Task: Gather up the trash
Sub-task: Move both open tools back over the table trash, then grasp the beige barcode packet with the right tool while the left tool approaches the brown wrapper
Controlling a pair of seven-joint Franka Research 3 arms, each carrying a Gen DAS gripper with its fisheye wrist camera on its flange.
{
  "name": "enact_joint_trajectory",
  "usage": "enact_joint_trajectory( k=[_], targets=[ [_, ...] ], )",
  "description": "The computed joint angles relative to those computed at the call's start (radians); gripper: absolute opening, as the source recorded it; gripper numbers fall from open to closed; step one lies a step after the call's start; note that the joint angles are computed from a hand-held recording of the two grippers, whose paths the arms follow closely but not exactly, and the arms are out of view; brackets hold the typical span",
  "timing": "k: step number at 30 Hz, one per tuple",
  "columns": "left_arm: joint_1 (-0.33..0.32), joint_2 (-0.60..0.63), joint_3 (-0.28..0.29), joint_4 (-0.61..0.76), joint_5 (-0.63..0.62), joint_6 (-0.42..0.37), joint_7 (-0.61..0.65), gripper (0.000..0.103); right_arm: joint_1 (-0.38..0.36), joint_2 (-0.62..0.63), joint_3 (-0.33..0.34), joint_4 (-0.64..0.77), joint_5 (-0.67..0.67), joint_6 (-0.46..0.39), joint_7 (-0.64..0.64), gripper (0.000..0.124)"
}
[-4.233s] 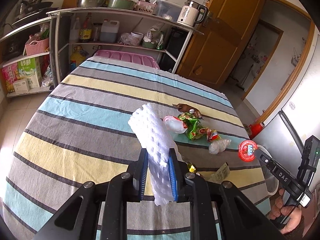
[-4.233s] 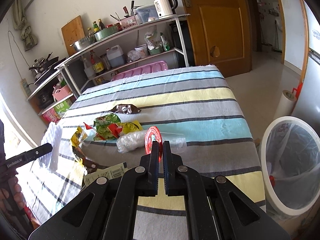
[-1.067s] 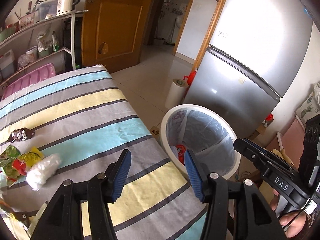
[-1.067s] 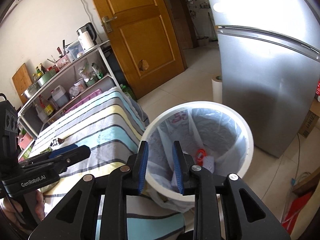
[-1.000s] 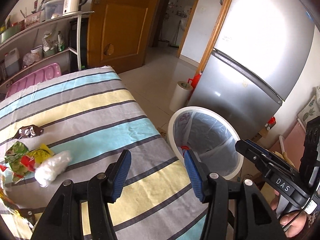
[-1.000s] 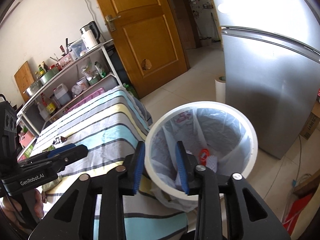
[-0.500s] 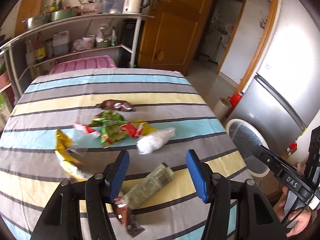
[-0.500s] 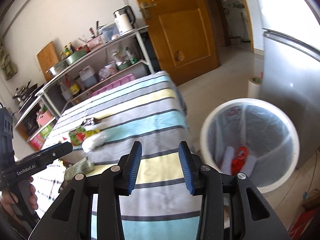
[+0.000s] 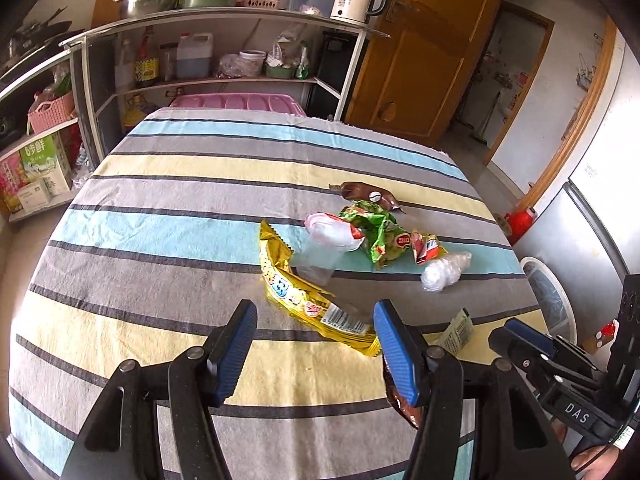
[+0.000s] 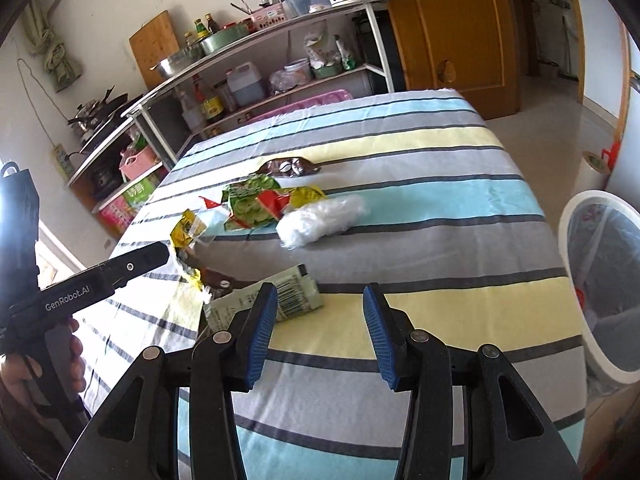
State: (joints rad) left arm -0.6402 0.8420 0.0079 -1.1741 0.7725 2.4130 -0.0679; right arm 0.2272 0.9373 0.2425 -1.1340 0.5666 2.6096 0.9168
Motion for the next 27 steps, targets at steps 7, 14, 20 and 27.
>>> enact_joint_trajectory(
  k=[7,14,20,27],
  targets=[
    [0.025,-0.048,0.004,-0.103,0.011,0.061,-0.044,0.061,0.077,0.077,-0.048,0.119,-0.090,-0.069,0.107,0.055],
    [0.040,-0.071,-0.001,-0.154,0.025,0.088,-0.072,0.061,0.115,0.145,-0.073,0.243,-0.157,-0.126,0.164,0.059],
    [0.038,-0.073,-0.003,-0.152,0.033,0.098,-0.078,0.061,0.136,0.136,-0.105,0.215,-0.225,-0.073,0.169,0.059],
    [0.025,-0.064,-0.010,-0.123,0.029,0.076,-0.066,0.061,0.107,0.125,-0.080,0.187,-0.222,-0.054,0.124,0.055]
  ],
)
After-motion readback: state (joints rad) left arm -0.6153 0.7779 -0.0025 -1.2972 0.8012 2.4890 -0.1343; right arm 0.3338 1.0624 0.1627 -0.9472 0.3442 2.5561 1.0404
